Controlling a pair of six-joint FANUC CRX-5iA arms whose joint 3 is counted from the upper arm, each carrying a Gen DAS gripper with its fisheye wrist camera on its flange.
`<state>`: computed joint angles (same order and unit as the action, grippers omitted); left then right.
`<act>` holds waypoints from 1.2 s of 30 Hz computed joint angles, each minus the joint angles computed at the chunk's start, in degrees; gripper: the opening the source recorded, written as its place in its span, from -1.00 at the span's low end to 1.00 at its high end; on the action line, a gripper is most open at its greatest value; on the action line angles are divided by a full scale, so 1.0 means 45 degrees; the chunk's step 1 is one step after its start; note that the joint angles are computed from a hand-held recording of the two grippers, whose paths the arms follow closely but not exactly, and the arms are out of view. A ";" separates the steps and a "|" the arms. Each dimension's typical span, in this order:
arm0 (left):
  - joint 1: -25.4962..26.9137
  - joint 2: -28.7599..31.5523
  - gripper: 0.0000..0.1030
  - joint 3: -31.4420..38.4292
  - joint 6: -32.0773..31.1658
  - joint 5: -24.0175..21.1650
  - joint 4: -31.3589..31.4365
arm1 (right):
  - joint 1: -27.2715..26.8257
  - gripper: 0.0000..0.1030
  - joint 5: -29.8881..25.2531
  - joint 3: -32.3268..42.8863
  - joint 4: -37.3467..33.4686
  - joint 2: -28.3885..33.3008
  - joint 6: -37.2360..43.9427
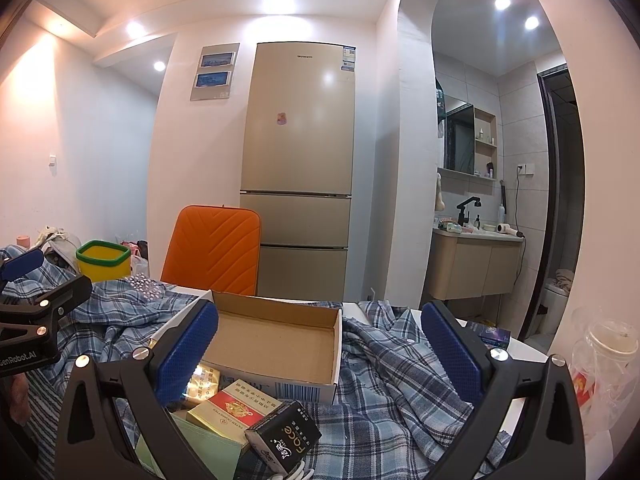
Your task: Organize soft objects
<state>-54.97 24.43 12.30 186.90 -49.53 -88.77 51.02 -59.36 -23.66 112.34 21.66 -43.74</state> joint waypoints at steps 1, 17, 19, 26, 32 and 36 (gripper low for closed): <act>0.0011 0.0018 0.99 0.0028 -0.0027 -0.0022 0.0035 | 0.0006 1.00 -0.0029 -0.0021 0.0010 -0.0001 -0.0015; 0.0362 0.0053 0.99 0.0219 -0.0647 0.0076 0.0983 | -0.0038 1.00 0.0026 -0.0171 0.0193 -0.0160 -0.0336; 0.0408 0.0014 0.99 0.0175 -0.0525 0.0138 0.1011 | -0.0068 1.00 0.0031 -0.0198 0.0238 -0.0172 -0.0427; 0.0403 -0.0081 0.99 0.0028 -0.0303 0.0387 0.0870 | -0.0131 1.00 0.0063 -0.0305 0.0360 -0.0250 -0.0608; 0.0267 0.0026 0.99 0.0160 -0.0490 0.0111 0.0787 | -0.0060 1.00 0.0028 -0.0303 0.0348 -0.0233 -0.0508; 0.0276 -0.0050 0.99 0.0052 -0.0382 0.0322 0.0680 | 0.0003 1.00 -0.0075 -0.0275 0.0321 -0.0173 -0.0422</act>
<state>-53.73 24.20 12.53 185.19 -48.08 -85.71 51.03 -59.70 -24.90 113.79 20.88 -45.64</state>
